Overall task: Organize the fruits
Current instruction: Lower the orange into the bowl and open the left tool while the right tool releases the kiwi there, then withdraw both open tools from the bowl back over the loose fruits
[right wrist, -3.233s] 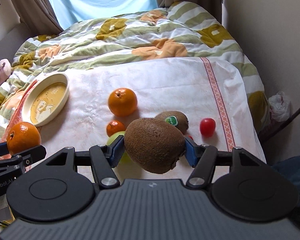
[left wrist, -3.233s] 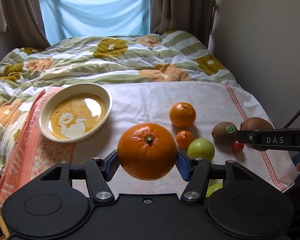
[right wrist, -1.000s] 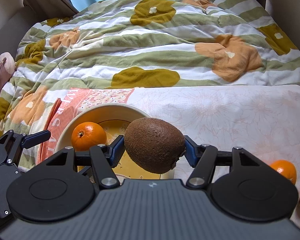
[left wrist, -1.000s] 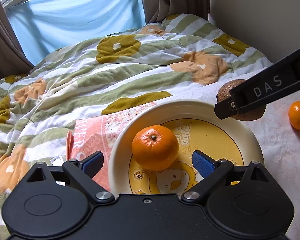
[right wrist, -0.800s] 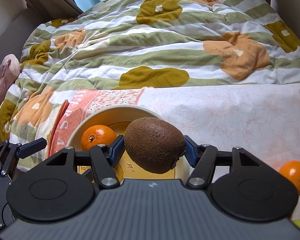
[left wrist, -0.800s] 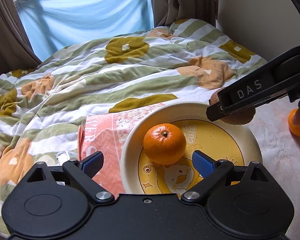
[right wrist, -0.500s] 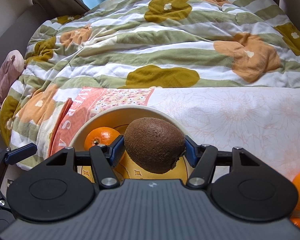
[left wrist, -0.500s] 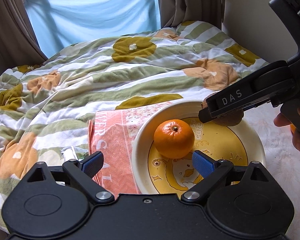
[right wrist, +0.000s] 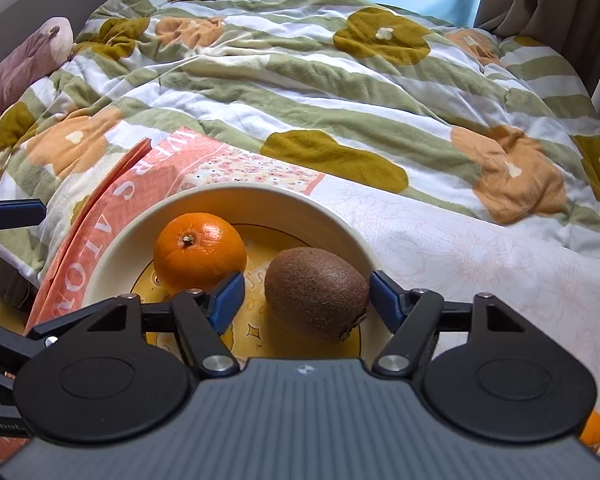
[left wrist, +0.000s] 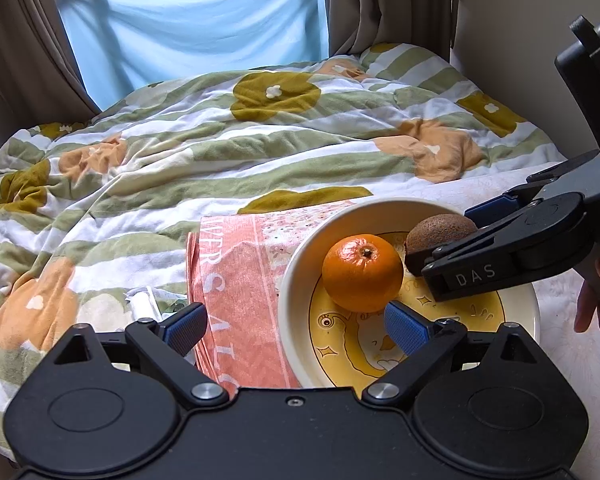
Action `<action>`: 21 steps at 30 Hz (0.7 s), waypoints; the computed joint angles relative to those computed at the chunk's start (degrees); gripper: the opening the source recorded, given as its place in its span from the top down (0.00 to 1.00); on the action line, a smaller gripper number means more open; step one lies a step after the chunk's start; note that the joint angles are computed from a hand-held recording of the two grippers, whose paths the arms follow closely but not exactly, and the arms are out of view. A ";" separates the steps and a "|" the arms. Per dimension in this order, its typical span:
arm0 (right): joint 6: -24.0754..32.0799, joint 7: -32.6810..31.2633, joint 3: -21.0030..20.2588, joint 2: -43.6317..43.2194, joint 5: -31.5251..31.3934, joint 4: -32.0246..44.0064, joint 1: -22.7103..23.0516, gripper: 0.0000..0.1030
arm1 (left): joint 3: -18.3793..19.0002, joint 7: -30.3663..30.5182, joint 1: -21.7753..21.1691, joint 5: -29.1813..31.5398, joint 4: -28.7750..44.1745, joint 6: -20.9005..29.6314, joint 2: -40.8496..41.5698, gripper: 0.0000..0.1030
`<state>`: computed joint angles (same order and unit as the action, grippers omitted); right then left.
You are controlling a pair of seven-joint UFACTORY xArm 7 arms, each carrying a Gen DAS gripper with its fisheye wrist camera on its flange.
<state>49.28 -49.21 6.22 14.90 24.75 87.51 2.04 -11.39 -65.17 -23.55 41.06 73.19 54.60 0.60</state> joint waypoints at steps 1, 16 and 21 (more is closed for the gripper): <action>-0.70 0.11 0.02 -0.45 0.01 -0.72 0.12 0.02 | 0.01 -0.02 0.00 -0.04 -0.07 -0.07 -0.05 0.05; -3.19 -3.57 -0.76 -5.62 4.49 -4.44 -0.80 0.00 | -1.19 -1.44 0.08 0.06 -0.16 1.94 -2.53 0.05; 0.45 -5.28 -2.29 -9.21 7.93 -4.61 -1.79 0.00 | -2.91 -2.70 -0.92 1.53 2.20 6.13 -3.14 0.05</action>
<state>49.74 -54.49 3.93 5.69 32.67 82.90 0.25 -14.30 -67.87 -24.47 42.59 75.39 60.73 -2.54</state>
